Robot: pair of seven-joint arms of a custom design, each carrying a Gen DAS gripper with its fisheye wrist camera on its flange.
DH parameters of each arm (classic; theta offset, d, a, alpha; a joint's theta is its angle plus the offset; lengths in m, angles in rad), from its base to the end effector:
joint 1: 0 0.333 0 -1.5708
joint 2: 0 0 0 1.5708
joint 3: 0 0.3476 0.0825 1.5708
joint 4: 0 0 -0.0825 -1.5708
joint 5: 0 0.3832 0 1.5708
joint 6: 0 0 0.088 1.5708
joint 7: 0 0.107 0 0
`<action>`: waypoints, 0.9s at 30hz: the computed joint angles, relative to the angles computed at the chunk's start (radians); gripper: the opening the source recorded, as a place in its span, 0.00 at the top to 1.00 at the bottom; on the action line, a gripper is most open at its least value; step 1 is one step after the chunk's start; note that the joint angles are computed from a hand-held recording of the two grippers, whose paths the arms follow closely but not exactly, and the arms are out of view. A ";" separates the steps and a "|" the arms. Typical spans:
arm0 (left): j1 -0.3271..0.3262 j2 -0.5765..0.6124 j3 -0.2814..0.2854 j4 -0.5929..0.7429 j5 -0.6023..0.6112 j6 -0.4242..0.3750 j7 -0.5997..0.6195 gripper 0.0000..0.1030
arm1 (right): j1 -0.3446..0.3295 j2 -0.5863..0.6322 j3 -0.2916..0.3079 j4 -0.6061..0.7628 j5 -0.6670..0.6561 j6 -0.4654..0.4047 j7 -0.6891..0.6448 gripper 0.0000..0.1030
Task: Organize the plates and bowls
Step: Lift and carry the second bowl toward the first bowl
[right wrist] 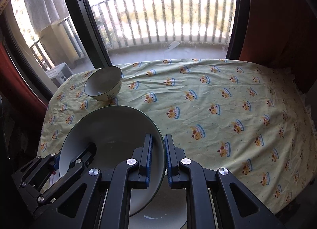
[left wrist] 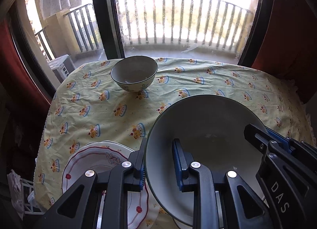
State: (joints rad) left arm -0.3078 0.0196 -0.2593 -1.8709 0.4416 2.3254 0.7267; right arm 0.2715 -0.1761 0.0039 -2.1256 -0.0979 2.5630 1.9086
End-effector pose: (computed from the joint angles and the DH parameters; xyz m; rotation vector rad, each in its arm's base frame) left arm 0.5144 -0.3172 0.5788 -1.9362 1.8524 -0.5462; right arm 0.5196 0.1485 0.5878 -1.8366 1.8315 -0.4706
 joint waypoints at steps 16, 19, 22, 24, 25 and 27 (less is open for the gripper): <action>-0.047 -0.048 -0.028 -0.111 -0.028 -0.024 -0.039 0.79 | 0.027 -0.141 -0.051 -0.213 0.032 0.026 -0.071 0.85; -0.051 -0.048 -0.030 -0.121 -0.034 -0.030 -0.035 0.79 | 0.035 -0.147 -0.056 -0.231 0.041 0.016 -0.077 0.85; -0.054 -0.040 -0.030 -0.121 -0.045 -0.041 -0.032 0.79 | 0.032 -0.149 -0.051 -0.244 0.028 0.015 -0.074 0.85; -0.054 -0.038 -0.029 -0.124 -0.049 -0.044 -0.032 0.79 | 0.033 -0.146 -0.053 -0.248 0.029 0.011 -0.073 0.85; -0.054 -0.037 -0.029 -0.125 -0.050 -0.045 -0.033 0.79 | 0.034 -0.144 -0.054 -0.249 0.031 0.009 -0.073 0.85; -0.054 -0.034 -0.029 -0.126 -0.049 -0.048 -0.035 0.79 | 0.035 -0.139 -0.053 -0.249 0.032 0.004 -0.075 0.85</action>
State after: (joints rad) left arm -0.3621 -0.0144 -0.2884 -1.9965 0.3921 2.2769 0.6918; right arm 0.3065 -0.3156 -0.0494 -2.3742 -0.0654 2.5672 1.8339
